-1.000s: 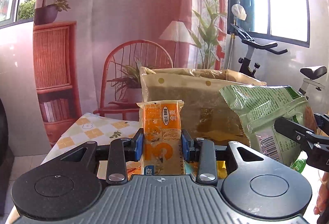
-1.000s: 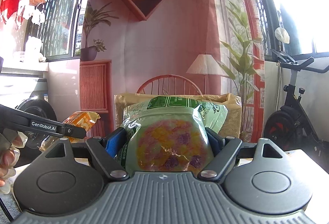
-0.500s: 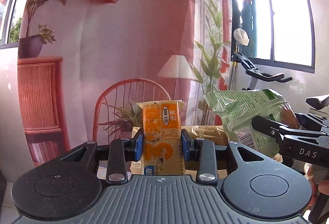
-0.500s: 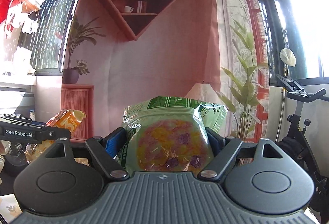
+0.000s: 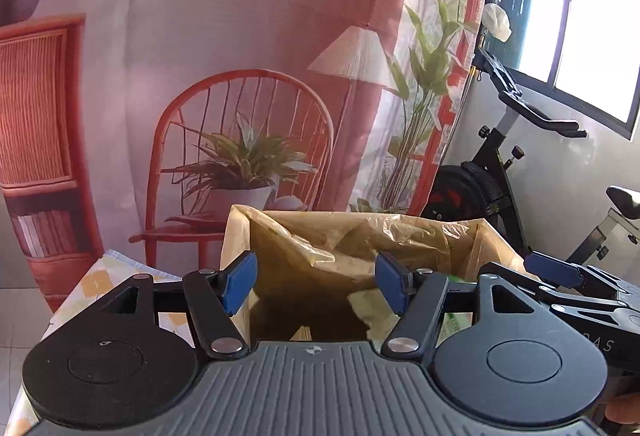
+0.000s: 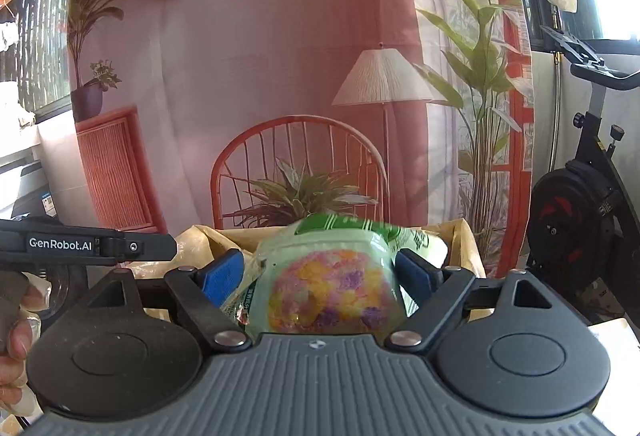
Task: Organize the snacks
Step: 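Lift both packets over the box opening and open both tools to drop them, then return both tools to the pile and grasp the green chip bag with the right tool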
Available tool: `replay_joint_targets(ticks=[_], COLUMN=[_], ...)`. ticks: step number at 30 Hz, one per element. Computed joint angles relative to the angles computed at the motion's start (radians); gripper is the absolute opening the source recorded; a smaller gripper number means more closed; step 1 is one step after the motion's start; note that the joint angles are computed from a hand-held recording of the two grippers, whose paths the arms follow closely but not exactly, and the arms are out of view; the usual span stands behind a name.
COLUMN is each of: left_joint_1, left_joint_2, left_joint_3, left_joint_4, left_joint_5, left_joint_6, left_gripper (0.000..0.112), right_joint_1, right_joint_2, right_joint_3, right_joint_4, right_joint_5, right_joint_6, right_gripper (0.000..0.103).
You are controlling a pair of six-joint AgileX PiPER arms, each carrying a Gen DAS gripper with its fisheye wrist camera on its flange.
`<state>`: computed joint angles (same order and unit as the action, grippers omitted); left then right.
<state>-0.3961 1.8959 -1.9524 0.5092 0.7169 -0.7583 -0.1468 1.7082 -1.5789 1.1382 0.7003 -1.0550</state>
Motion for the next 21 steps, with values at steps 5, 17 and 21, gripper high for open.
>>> replay_joint_targets(ticks=[5,17,21], left_joint_1=[0.016,-0.037,-0.063], left_joint_2=[-0.110,-0.490,-0.553], left_joint_3=[0.121,0.704,0.835], left_joint_4=[-0.007,0.238,0.337], left_joint_5=[-0.014,-0.082,-0.077], left_joint_6=[0.018,-0.209,-0.382], left_gripper=[0.068,0.068,0.068], right_joint_1=[-0.059,-0.342,-0.418], right_joint_2=[-0.003,-0.154,-0.213], right_joint_3=[-0.024,0.222,0.334], right_joint_4=[0.041,0.176,0.114], right_joint_5=[0.090,0.383,0.381], right_joint_6=[0.007,-0.195,-0.221], right_gripper=[0.088,0.095,0.097])
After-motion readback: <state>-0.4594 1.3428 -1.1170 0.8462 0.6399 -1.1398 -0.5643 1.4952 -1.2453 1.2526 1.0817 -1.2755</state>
